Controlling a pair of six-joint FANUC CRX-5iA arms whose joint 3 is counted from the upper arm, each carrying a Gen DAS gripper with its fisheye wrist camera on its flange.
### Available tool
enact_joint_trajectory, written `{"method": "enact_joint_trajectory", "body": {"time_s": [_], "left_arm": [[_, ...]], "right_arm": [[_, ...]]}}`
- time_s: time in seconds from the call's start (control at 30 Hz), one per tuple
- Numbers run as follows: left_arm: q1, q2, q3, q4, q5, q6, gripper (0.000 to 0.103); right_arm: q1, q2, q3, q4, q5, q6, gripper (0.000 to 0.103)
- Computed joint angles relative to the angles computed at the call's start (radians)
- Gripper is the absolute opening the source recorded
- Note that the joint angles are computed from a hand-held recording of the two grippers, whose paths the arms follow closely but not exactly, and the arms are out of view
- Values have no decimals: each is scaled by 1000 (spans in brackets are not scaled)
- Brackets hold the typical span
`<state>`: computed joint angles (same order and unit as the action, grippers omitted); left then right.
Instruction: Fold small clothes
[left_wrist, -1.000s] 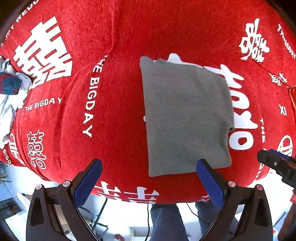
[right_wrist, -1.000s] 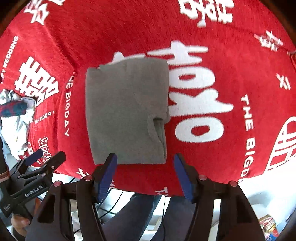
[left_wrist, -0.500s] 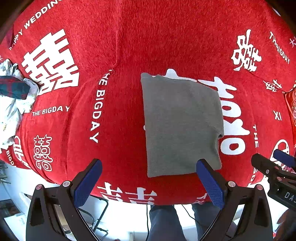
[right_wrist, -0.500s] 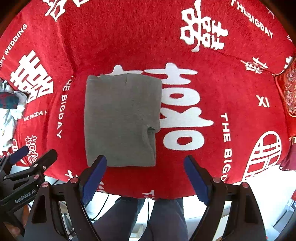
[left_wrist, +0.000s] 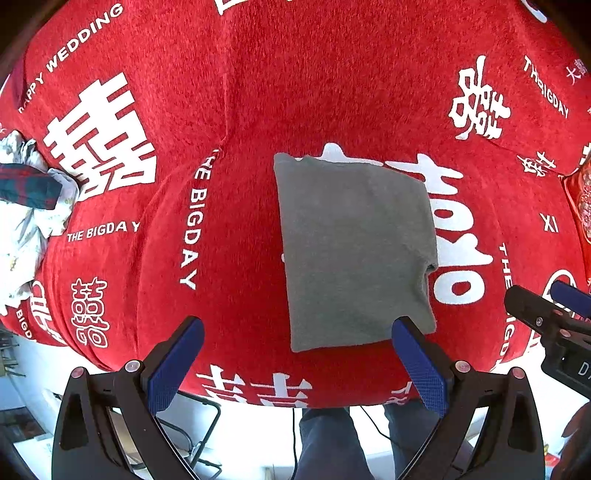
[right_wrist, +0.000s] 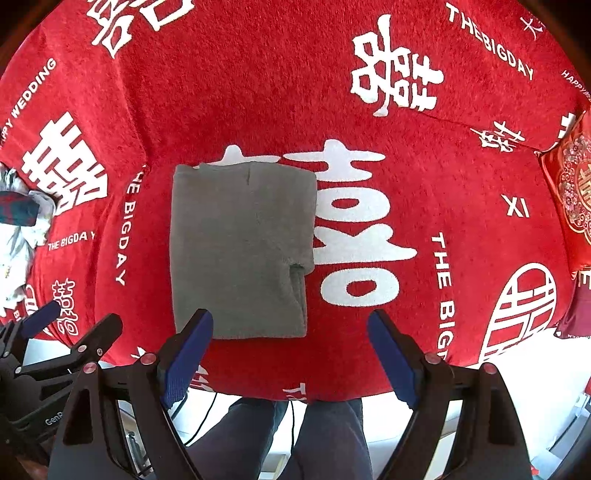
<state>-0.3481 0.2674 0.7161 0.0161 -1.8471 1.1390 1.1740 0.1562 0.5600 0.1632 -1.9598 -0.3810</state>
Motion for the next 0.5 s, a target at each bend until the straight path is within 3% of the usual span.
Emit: {"method": "enact_joint_trajectory", "body": {"time_s": [0.5], "left_arm": [[4, 11, 11, 6, -5, 3, 102]], "right_arm": [[-21, 13, 22, -14, -10, 28, 88]]}}
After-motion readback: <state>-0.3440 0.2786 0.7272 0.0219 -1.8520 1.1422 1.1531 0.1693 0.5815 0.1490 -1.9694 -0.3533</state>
